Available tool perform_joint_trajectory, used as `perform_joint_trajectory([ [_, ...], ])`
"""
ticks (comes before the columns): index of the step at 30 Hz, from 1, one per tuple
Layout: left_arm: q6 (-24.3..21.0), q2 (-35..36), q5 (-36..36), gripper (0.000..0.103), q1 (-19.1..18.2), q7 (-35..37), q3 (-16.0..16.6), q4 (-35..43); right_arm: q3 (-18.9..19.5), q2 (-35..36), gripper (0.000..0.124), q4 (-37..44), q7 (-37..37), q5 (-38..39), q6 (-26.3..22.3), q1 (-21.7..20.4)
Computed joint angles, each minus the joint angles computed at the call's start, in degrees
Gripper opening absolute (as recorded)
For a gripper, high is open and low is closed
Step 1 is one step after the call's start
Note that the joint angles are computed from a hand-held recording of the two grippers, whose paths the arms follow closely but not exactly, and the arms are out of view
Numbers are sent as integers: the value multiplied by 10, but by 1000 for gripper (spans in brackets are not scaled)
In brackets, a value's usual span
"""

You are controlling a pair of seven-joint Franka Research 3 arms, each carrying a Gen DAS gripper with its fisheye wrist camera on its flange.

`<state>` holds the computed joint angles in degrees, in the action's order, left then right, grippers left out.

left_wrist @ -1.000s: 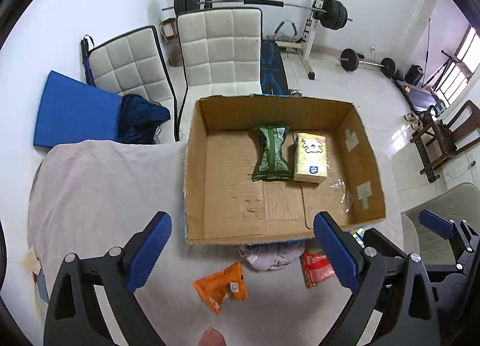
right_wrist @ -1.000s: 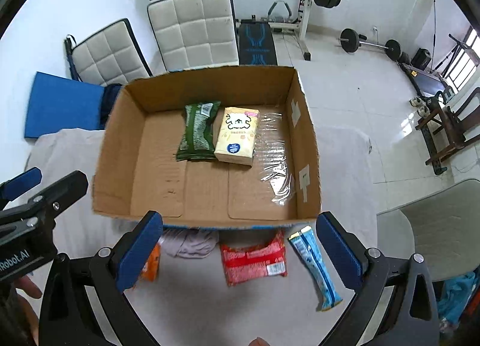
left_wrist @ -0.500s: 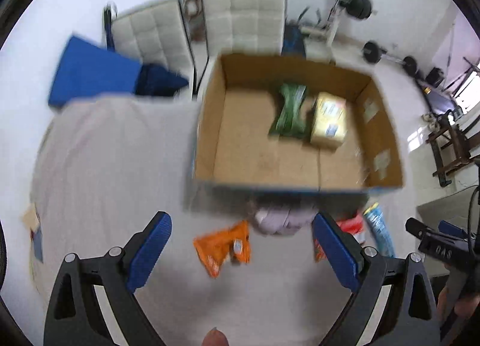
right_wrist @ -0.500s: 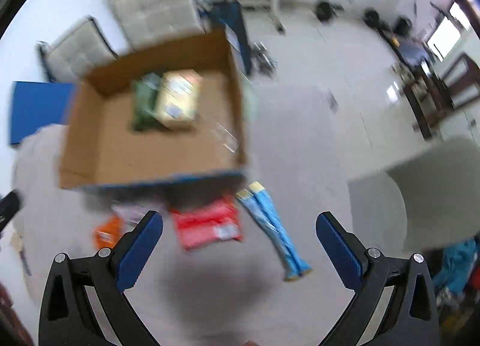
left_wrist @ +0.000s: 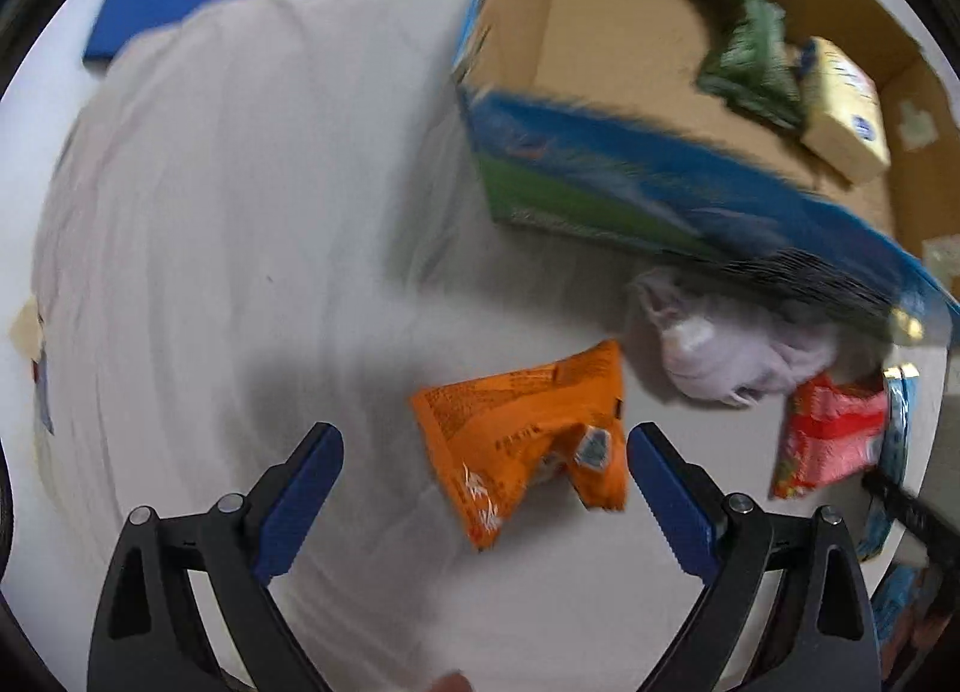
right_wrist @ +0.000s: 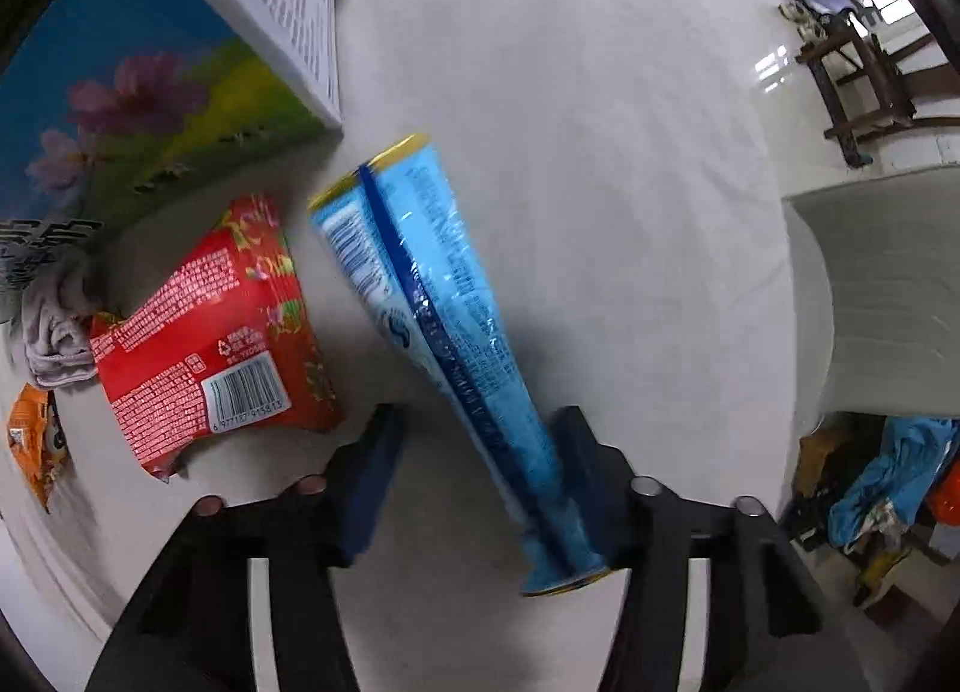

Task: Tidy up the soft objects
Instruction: 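Grasp the orange snack bag with the left tool while the right tool grasps the blue ice-pop, then grasp the red snack bag with the right tool alongside the held blue ice-pop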

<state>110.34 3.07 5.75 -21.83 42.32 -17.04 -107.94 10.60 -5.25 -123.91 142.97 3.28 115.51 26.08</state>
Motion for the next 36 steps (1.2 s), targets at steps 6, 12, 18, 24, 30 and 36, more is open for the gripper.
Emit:
perform_joint_trajectory([
  [6,34,16,-79,97,16,21,6,-24,2,-14,30,-20,-26,55,6,8],
  [12,50,29,-86,82,13,34,0,-30,-4,-32,39,-54,-15,68,45,-3],
  [18,46,30,-55,62,-6,28,-10,-18,0,-35,20,-59,-18,54,39,-8],
  [24,51,-5,-74,60,-36,28,-30,-49,4,-63,17,-91,-56,114,27,9],
  [30,58,-24,-111,60,-77,21,-50,-69,19,-81,16,-124,-82,157,36,33],
  [36,75,-32,-117,60,-90,-18,-48,-83,13,-135,22,-176,-52,187,110,28],
])
